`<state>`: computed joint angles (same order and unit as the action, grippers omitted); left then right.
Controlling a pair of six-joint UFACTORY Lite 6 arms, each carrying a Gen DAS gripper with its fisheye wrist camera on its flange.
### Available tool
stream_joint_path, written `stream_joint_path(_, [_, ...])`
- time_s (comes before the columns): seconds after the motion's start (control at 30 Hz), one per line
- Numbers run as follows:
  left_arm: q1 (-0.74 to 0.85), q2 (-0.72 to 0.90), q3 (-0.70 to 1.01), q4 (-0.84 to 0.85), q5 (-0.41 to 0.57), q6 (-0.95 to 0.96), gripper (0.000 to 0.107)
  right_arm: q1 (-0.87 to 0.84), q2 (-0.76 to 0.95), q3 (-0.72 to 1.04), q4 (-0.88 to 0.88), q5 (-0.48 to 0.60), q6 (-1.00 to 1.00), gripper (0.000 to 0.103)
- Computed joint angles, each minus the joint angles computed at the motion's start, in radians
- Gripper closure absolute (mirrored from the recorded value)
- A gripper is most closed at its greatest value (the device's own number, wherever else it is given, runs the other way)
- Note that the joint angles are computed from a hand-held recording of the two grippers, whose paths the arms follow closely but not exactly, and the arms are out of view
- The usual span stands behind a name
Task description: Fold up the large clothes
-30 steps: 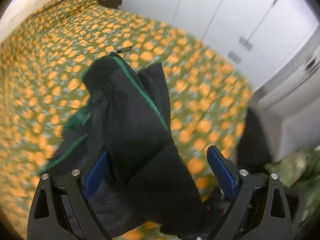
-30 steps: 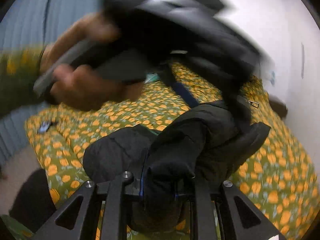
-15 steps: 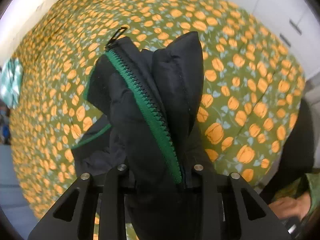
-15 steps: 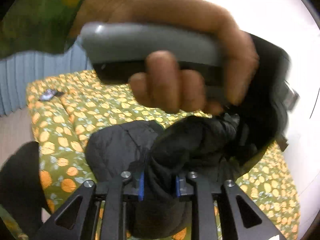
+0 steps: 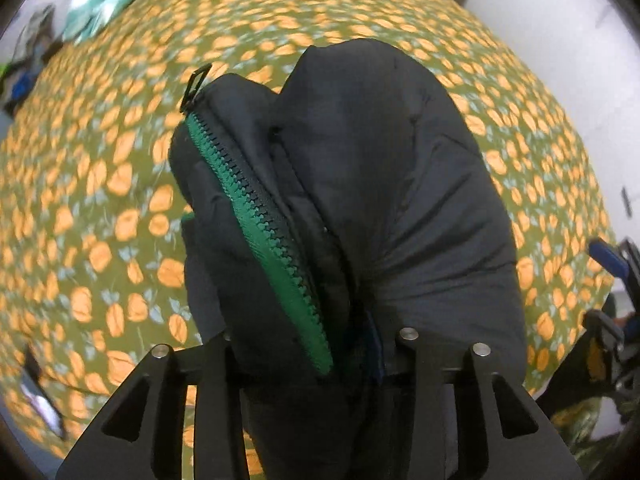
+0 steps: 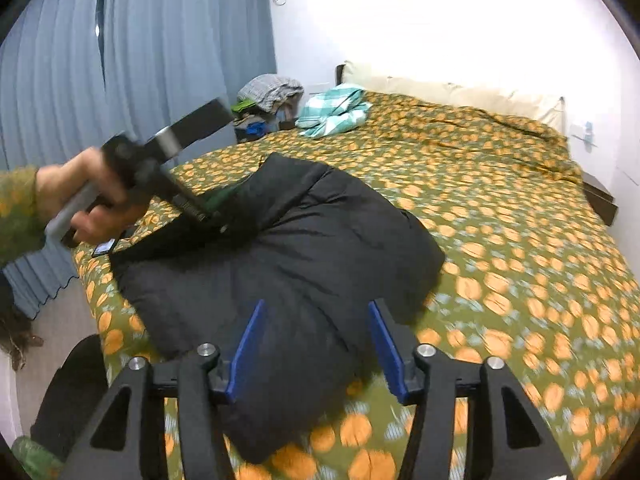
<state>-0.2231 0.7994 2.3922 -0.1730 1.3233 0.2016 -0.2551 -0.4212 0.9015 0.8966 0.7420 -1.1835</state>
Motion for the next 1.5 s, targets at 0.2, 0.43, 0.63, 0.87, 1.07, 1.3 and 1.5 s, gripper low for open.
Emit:
stream_joint_path(0.2, [0.070,-0.070,-0.253,-0.099,-0.163,0.049,0.055,0.269,0.412,0.203,-0.102,-0.247,0.188,0.050])
stream_joint_path(0.43, [0.186,-0.006,-0.366,-0.288,-0.247,0.149,0.047,0.336,0.583,0.206,-0.114,-0.357,0.202,0.048])
stream_joint_path(0.63, [0.177,-0.019,-0.454,-0.341,-0.321,0.199,0.046,0.332,0.632,0.228,-0.212,-0.342,0.297,0.048])
stream_joint_path(0.87, [0.192,-0.067,-0.553,-0.430,-0.368,0.262,0.046,0.354,0.776,0.688,-0.393,-0.091,0.567,0.048])
stream_joint_path(1.07, [0.212,-0.066,-0.577,-0.443,-0.386,0.292,0.046,0.410,1.316,1.293,-0.554,0.099,0.819,0.048])
stream_joint_path(1.3, [0.215,0.018,-0.511,-0.472,-0.380,0.268,0.046,0.454,1.462,1.402,-0.711,0.084,0.956,0.049])
stream_joint_path(1.5, [0.224,-0.041,-0.578,-0.467,-0.392,0.304,0.043,0.444,1.252,1.172,-0.665,0.040,0.897,0.050])
